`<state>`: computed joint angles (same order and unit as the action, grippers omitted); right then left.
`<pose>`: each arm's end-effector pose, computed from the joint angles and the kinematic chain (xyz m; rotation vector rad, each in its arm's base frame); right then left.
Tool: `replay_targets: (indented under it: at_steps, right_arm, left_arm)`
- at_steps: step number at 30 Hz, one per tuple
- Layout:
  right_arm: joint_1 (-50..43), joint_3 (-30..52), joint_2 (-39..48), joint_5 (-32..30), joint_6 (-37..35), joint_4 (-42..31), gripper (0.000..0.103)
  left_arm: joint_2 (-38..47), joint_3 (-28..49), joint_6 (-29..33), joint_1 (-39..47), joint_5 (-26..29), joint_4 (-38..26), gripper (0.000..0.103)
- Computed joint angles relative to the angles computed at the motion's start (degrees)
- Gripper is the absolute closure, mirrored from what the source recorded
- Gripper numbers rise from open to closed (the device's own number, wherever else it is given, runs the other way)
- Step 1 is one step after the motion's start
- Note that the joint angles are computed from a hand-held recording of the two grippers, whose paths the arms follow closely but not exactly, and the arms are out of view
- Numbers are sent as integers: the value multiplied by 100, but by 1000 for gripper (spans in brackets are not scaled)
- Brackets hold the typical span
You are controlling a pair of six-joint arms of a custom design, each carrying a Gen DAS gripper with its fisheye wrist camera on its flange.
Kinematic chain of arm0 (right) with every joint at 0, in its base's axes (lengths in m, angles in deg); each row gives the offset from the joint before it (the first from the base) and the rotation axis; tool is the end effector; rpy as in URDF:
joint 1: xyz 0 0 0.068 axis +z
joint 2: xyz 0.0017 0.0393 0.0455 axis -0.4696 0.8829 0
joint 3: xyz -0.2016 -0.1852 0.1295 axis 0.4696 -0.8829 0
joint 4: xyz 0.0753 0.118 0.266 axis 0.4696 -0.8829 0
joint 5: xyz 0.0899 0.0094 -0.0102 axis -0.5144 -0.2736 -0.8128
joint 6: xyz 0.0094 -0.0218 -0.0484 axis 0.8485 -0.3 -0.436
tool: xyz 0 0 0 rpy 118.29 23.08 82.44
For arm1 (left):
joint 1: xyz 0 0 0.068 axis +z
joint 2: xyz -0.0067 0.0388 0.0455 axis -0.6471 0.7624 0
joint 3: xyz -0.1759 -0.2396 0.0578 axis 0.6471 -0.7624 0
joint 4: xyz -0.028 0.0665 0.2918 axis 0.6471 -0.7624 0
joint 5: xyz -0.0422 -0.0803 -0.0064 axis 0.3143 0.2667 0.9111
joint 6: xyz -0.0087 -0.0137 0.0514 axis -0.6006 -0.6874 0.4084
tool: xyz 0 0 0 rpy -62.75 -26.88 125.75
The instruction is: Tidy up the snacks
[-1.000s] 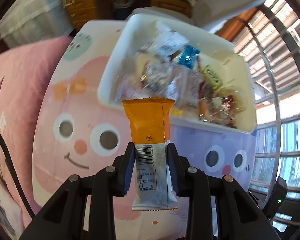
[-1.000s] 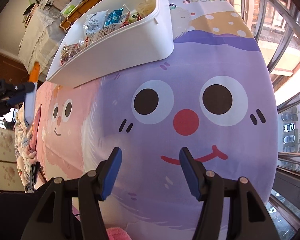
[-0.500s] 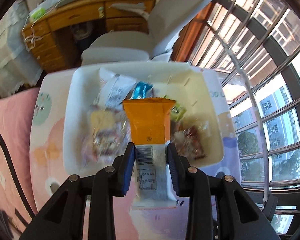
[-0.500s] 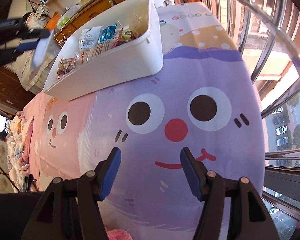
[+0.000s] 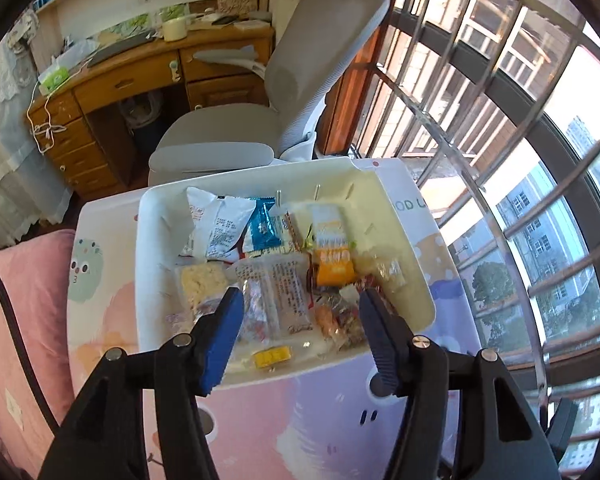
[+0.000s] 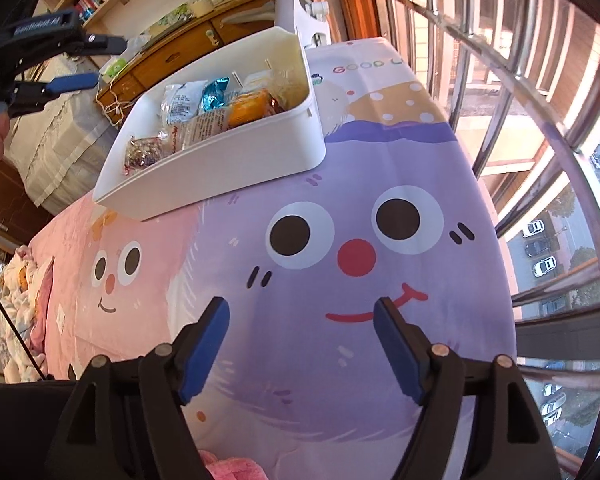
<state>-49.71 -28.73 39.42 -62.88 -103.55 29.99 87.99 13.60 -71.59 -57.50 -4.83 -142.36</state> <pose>0.2089 -0.0693 0.2647 0.1120 2.7361 0.3714 0.3888 -0.1221 0.3662 0.2349 2.6414 -0.2144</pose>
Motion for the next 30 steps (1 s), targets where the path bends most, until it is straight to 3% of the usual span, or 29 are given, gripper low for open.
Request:
replay_targets:
  at_steps: [11, 16, 23, 30]
  right_arm:
    - [1133, -286, -1603, 644, 1496, -644, 15]
    - [1775, -84, -1975, 908, 2102, -1248, 13]
    - [2352, 705, -2100, 1294, 1960, -1903, 9]
    - [2375, 2029, -1801, 1244, 1238, -2750, 7]
  left_arm:
    - [-2351, -2291, 455, 509, 325, -128, 18]
    - [-3543, -3149, 733, 655, 71, -516, 12]
    - [-4501, -3207, 490, 748, 41, -1559, 5]
    - [-4677, -2417, -296, -5, -448, -2007, 1]
